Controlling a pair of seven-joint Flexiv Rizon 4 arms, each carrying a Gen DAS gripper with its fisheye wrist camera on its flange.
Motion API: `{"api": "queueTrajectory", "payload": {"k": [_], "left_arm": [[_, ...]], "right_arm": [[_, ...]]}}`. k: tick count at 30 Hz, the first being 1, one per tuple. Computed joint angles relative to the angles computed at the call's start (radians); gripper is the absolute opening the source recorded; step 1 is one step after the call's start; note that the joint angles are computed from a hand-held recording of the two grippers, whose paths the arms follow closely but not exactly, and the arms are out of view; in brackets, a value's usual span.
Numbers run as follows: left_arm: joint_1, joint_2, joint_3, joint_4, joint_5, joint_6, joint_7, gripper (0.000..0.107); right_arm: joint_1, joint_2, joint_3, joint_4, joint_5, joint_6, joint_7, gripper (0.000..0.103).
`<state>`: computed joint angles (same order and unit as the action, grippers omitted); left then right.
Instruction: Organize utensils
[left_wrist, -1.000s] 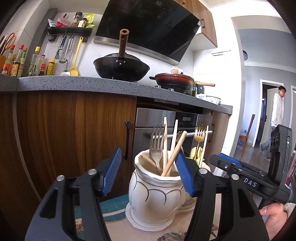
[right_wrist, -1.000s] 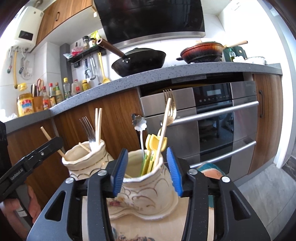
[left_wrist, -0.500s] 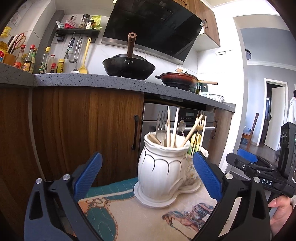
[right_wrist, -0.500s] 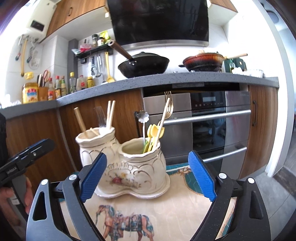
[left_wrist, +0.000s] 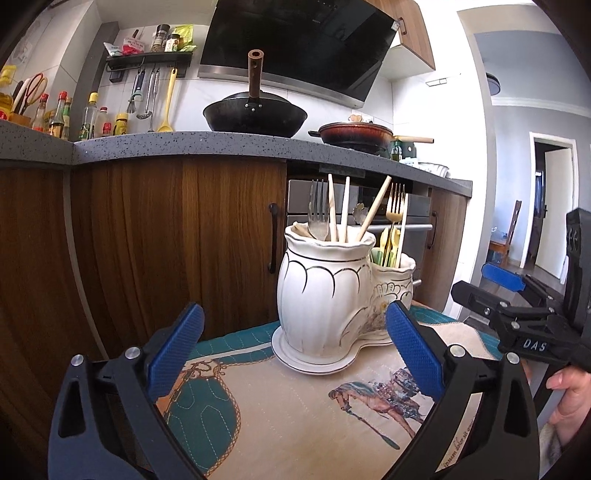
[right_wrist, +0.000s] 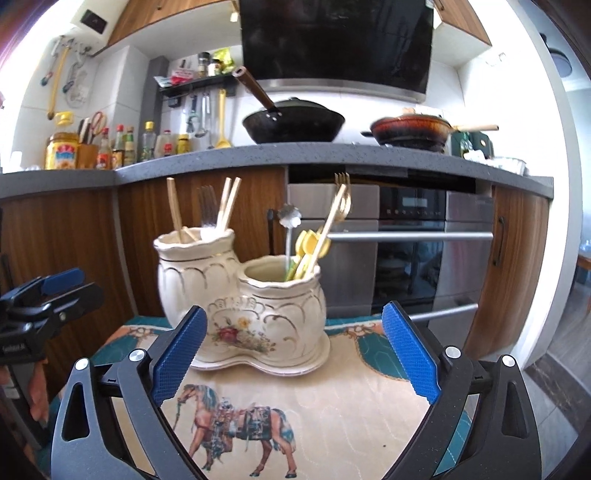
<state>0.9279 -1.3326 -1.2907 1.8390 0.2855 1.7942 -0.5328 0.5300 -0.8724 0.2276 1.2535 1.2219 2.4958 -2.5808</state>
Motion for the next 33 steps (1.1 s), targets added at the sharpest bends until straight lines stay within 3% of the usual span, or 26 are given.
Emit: {"api": "queueTrajectory", "payload": {"k": [8,33], "left_arm": [[-0.018,0.054,0.048,0.002,-0.010,0.009,-0.027,0.097],[-0.029,0.072,0.068,0.003,0.014,0.025,-0.044,0.097]], "right_arm": [[0.008,-0.005,-0.007,0.005,-0.014,0.022,0.019,0.095],[-0.012,-0.025,0.025,-0.043,0.017,0.049,-0.038,0.096]]}}
